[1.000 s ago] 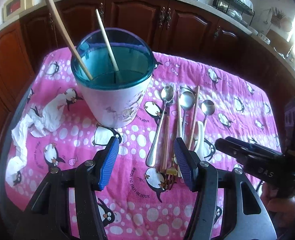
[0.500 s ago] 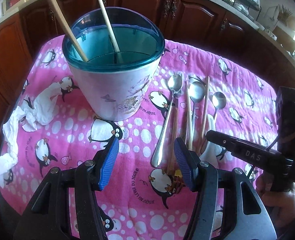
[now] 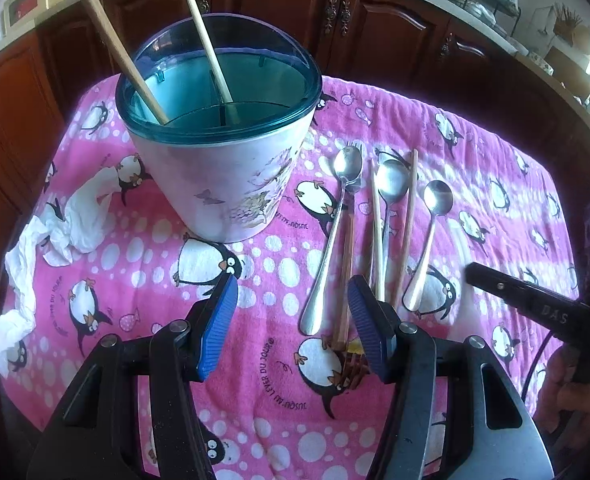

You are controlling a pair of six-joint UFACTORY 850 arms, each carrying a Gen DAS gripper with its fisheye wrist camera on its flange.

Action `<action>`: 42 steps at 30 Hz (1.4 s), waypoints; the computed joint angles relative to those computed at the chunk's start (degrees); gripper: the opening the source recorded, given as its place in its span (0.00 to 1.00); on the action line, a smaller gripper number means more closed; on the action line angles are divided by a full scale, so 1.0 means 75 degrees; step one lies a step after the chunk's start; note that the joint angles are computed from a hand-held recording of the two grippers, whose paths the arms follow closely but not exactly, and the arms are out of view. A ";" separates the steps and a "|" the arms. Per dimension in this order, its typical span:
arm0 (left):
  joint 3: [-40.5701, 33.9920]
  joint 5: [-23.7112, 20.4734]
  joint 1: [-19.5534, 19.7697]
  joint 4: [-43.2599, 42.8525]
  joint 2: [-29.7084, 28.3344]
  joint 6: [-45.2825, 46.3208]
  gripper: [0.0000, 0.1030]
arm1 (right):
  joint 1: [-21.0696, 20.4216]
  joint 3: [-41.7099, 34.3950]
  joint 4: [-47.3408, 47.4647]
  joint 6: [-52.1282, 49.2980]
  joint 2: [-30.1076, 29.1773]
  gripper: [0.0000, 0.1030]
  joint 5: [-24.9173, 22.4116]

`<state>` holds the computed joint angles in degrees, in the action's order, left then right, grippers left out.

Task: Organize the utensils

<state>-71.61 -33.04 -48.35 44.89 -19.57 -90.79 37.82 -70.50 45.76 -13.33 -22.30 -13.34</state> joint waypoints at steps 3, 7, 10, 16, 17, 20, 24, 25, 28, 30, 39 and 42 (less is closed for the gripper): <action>-0.0004 0.0226 0.0039 -0.0033 -0.0027 -0.0051 0.55 | -0.0127 0.0186 -0.0237 0.0319 0.0129 0.02 0.0035; -0.0201 0.0424 0.0069 -0.0117 -0.0223 0.0125 0.55 | -0.0332 0.0390 0.0599 -0.0348 0.0219 0.02 -0.0078; -0.0447 0.0510 0.0089 -0.0259 -0.0456 0.0395 0.55 | -0.0441 0.0444 0.1286 -0.0949 0.0225 0.02 -0.0224; -0.0920 0.0512 0.0236 -0.1038 -0.0977 0.1222 0.44 | -0.0390 0.0352 0.0618 -0.0559 0.0161 0.02 -0.0327; -0.0970 0.0479 0.0255 -0.1136 -0.1037 0.1307 0.39 | -0.0380 0.0342 0.0607 -0.0568 0.0151 0.02 -0.0323; -0.1123 0.0410 0.0341 -0.1544 -0.1233 0.1624 0.26 | -0.0394 0.0334 0.0944 -0.0897 0.0116 0.02 -0.0338; -0.1103 0.0513 0.0332 -0.1333 -0.1242 0.1500 0.17 | -0.0414 0.0232 0.1134 -0.1144 -0.0025 0.02 -0.0433; -0.1030 0.0614 0.0333 -0.1326 -0.1187 0.1485 0.16 | -0.0417 0.0224 0.1313 -0.1340 -0.0051 0.03 -0.0446; -0.0813 0.0896 0.0326 -0.1491 -0.1021 0.1591 0.10 | -0.0446 0.0305 0.1853 -0.1831 -0.0014 0.02 -0.0440; -0.0553 0.0978 0.0236 -0.1184 -0.0798 0.1253 0.08 | -0.0456 0.0376 0.2153 -0.2105 0.0045 0.03 -0.0430; 0.0514 0.1272 -0.0181 -0.1685 0.0083 0.1535 0.07 | -0.0446 0.0715 0.2954 -0.3018 0.0440 0.02 -0.0910; 0.0806 0.1297 -0.0375 -0.1891 0.0325 0.1591 0.07 | -0.0384 0.0805 0.2703 -0.2828 0.0520 0.02 -0.1086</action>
